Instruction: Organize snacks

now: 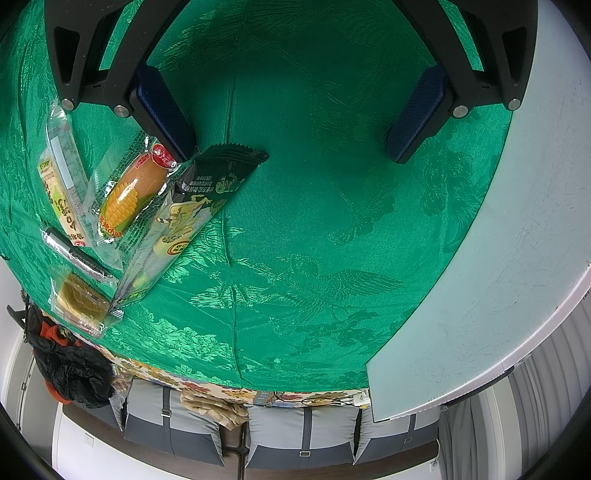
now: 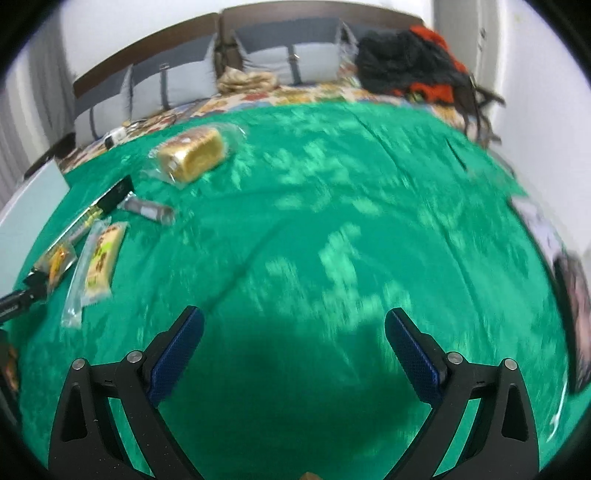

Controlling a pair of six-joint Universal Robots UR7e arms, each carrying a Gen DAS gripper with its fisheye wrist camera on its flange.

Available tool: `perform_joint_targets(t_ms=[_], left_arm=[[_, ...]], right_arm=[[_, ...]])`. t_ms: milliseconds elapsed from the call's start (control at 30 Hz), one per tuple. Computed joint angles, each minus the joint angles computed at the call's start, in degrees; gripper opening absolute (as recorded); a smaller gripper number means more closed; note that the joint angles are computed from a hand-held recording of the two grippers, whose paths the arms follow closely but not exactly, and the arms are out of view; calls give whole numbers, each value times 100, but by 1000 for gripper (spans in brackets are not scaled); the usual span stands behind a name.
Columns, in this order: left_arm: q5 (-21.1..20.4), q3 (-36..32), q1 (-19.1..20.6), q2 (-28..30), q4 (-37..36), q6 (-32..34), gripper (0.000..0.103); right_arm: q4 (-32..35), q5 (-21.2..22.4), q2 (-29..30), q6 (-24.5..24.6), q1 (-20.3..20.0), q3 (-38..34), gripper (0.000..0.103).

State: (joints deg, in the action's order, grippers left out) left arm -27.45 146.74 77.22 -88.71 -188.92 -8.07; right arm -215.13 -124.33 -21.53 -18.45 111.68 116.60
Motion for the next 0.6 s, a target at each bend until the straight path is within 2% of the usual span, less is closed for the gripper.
perform_joint_targets(t_ms=[67, 167, 367, 600], left_arm=[[-6, 0, 7, 11, -21, 10, 103], [1, 2, -2, -5, 6, -4, 103], [-2, 5, 4, 9, -22, 7, 103], [4, 8, -4, -10, 6, -7, 103]], right_arm=[[114, 67, 12, 93, -55, -3, 100], [173, -139, 191, -143, -8, -213, 100], [263, -178, 310, -470, 72, -411, 100], [667, -245, 313, -388, 74, -522, 100]])
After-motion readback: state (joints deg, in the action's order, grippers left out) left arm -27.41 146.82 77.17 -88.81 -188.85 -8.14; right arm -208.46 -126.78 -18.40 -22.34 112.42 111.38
